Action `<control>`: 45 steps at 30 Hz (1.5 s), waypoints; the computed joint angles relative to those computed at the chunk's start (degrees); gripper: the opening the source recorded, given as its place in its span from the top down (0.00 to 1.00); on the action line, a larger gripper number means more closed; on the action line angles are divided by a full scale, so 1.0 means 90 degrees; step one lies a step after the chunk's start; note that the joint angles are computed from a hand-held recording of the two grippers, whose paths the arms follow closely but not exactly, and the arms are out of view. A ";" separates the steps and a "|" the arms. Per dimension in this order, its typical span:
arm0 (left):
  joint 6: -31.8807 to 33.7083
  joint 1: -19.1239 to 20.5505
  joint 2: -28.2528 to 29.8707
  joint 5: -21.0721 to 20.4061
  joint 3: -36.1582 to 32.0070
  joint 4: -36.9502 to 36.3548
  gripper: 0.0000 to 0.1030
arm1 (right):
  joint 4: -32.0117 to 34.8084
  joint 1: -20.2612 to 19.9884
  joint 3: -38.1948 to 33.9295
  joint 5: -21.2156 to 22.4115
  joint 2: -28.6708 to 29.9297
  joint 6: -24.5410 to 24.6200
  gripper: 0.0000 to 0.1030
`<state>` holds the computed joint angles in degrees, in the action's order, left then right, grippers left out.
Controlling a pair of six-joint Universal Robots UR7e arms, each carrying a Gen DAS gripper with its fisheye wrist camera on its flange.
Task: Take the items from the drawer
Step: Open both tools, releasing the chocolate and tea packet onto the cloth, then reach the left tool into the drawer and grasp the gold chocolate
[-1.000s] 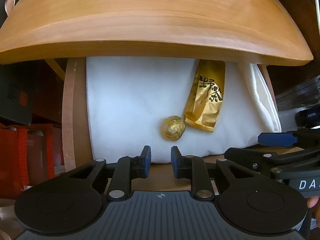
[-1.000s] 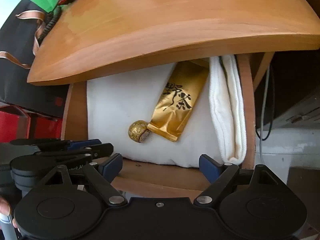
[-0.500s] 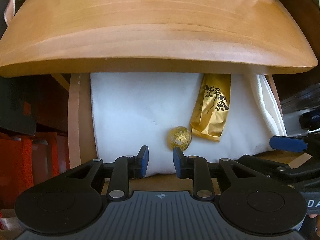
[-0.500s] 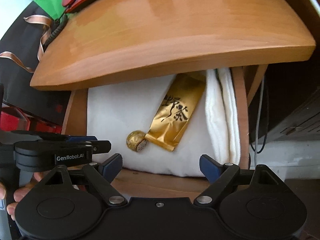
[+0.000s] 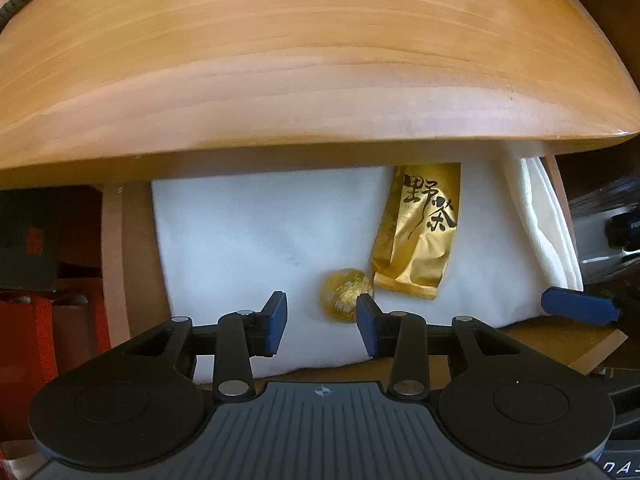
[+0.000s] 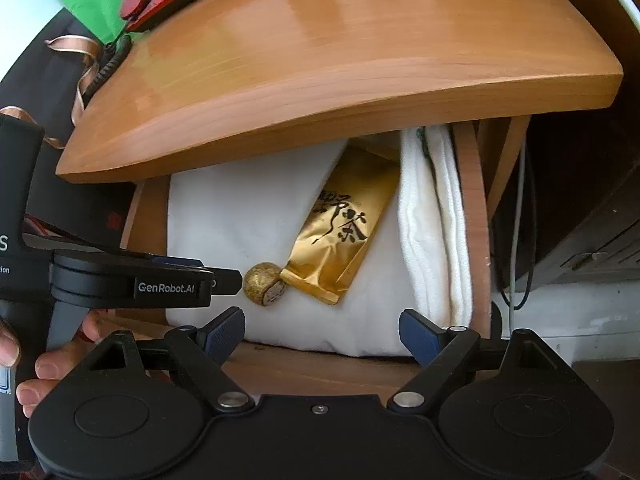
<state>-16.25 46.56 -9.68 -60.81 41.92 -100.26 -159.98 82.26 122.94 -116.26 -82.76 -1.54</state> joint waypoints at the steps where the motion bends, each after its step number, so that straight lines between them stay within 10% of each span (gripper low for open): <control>1: 0.0003 -0.0002 0.0060 0.0023 -0.0092 0.0072 0.57 | 0.0022 -0.0025 -0.0006 0.0062 -0.0018 0.0011 0.19; 45: -0.0717 0.0167 0.1384 -0.0190 -0.2440 0.2140 0.64 | 0.0105 -0.0383 0.0053 0.0733 -0.0222 -0.0371 0.13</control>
<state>-22.70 48.07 2.78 -62.51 19.96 -81.00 -159.04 78.82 123.41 -109.67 -84.75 -4.88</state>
